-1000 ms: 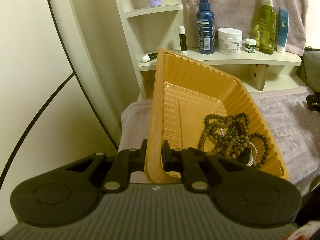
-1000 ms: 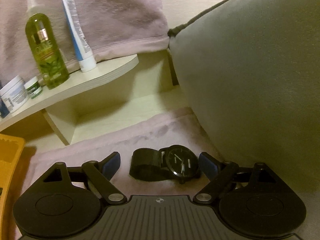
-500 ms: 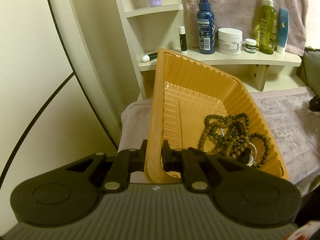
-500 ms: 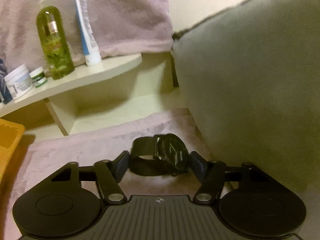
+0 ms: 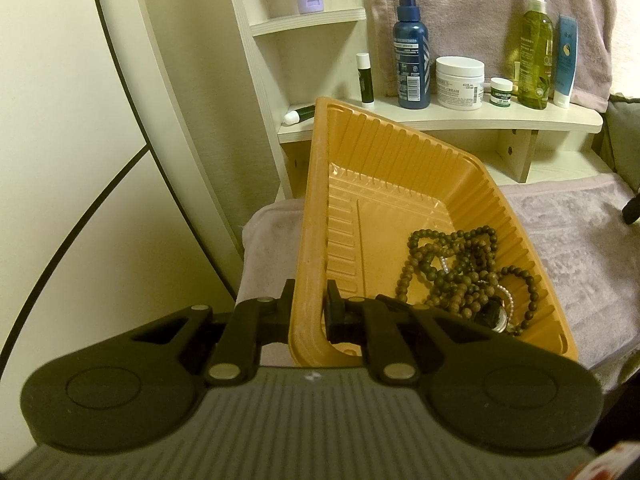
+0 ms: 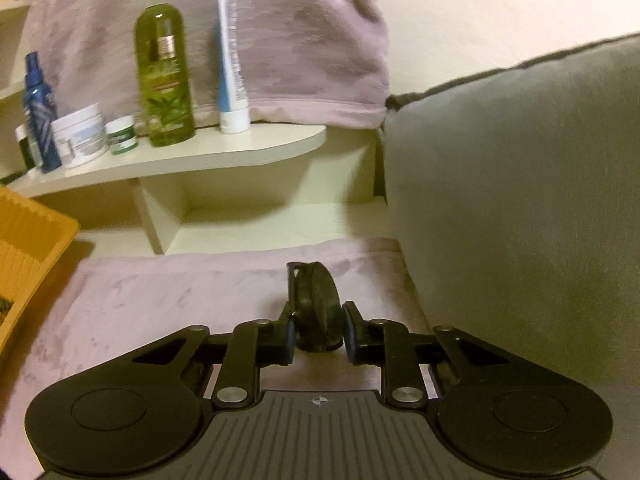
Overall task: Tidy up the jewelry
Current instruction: 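Grasp the black watch by its face with the right tool, then carry the black watch with the right tool and lower it into the tray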
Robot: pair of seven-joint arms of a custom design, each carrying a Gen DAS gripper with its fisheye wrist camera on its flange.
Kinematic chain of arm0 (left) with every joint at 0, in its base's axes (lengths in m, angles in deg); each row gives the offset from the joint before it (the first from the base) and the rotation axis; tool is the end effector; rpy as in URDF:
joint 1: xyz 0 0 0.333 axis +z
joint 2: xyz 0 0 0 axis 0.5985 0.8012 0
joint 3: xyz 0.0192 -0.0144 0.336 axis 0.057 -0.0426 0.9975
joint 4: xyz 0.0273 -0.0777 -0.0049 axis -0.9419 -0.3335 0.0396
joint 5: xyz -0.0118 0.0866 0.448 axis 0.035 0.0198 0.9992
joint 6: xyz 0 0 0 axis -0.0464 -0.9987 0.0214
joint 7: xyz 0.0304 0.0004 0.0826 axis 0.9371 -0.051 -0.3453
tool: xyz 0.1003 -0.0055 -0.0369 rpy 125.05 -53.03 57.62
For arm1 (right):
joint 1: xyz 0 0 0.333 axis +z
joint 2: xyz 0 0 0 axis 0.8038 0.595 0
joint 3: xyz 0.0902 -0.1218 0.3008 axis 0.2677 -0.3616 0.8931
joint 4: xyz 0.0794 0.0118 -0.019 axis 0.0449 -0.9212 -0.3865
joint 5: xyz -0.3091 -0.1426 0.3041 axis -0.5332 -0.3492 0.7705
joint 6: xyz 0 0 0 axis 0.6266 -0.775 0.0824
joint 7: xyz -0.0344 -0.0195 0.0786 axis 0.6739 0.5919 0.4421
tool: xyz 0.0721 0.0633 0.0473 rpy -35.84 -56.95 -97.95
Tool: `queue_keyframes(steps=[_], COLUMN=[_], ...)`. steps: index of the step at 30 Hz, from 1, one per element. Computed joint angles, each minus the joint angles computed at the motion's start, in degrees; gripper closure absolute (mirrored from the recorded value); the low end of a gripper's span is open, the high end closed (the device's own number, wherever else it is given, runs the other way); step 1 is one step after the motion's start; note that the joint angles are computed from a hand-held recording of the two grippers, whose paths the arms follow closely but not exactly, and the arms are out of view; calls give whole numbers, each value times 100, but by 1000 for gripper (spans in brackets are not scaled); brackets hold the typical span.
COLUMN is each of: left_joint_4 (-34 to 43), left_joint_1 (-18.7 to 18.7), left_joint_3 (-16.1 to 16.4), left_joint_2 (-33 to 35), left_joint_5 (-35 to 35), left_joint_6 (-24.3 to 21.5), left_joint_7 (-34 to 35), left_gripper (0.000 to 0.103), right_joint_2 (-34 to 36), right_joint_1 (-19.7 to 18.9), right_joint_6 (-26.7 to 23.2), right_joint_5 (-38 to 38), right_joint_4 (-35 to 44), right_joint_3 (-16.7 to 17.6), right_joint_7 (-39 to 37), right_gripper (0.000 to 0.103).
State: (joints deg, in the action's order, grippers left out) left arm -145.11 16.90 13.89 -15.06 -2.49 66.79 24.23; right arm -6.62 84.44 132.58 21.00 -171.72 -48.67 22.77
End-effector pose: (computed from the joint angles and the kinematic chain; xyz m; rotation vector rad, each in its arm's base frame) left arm 0.4011 -0.3261 0.3549 -1.7592 1.5528 -0.5115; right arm 0.5265 0.3025 0.2929 -1.7188 1.5658 -0.7079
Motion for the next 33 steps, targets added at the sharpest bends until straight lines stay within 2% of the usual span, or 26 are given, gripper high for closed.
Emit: queue_keyframes(steps=[6, 12, 19, 33], left_joint_4=[-1, -6, 13, 42], left_joint_1=[-1, 0, -5, -15], left_joint_3=[1, 3, 0, 0], left_joint_2=[-1, -7, 6, -7], left_joint_5=[0, 7, 1, -24], left_joint_6=[-3, 11, -3, 34], left_joint_7=[-2, -11, -2, 22], left_gripper=[92, 92, 92, 92], right_joint_2=[-125, -212, -286, -452], right_joint_1=[114, 261, 272, 362], right_joint_6=[7, 73, -45, -248], right_joint_5=[67, 424, 721, 801], right_joint_4=[-132, -121, -41, 27], right_joint_3=[0, 15, 85, 191], right_joint_7=[-373, -1277, -1947, -2319], right_gripper=[81, 81, 81, 81])
